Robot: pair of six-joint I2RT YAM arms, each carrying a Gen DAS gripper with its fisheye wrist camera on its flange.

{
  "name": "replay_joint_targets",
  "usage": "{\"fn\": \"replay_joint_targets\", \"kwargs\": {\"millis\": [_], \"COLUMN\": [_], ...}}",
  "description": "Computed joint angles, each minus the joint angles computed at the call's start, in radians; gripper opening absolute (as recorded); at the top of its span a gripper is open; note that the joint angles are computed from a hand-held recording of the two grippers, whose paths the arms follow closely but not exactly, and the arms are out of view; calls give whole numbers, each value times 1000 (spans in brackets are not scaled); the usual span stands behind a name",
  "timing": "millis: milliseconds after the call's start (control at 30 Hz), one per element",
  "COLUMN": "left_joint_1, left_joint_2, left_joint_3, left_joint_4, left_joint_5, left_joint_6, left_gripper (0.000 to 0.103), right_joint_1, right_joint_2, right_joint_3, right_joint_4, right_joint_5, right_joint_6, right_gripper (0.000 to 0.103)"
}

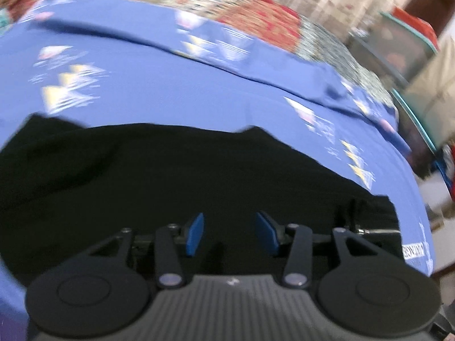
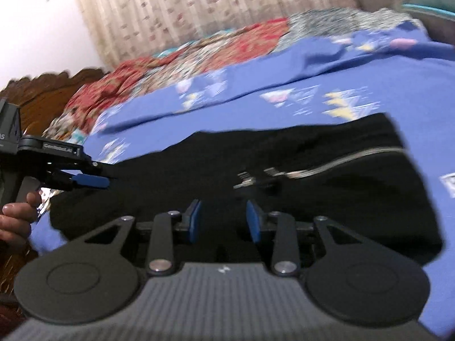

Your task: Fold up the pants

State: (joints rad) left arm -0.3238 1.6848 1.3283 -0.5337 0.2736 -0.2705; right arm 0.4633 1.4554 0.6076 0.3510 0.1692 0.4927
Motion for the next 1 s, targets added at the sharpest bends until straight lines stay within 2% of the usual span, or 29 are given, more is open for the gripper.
{"fn": "replay_joint_targets", "kwargs": {"millis": [267, 367, 500, 600, 700, 1000], "left_joint_1": [349, 448, 522, 562, 567, 572], "left_joint_2": [-182, -173, -106, -49, 10, 115], "left_joint_3": [-197, -218, -215, -207, -190, -178], "left_joint_4": [91, 115, 142, 165, 192, 277], "left_joint_5": [90, 100, 165, 233, 271, 327], "left_joint_6": [-1, -35, -49, -39, -32, -19], "left_gripper": [61, 70, 71, 79, 85, 90], "right_joint_1": [89, 114, 144, 151, 146, 139], "right_joint_2": [126, 185, 280, 360, 456, 821], "right_joint_3": [187, 269, 410, 544, 699, 1245], "right_joint_4": [-109, -152, -221, -283, -347, -570], "right_joint_5": [-18, -35, -66, -127, -213, -370], "right_joint_6": [-65, -86, -121, -119, -79, 183], "right_gripper": [38, 38, 36, 32, 27, 25]}}
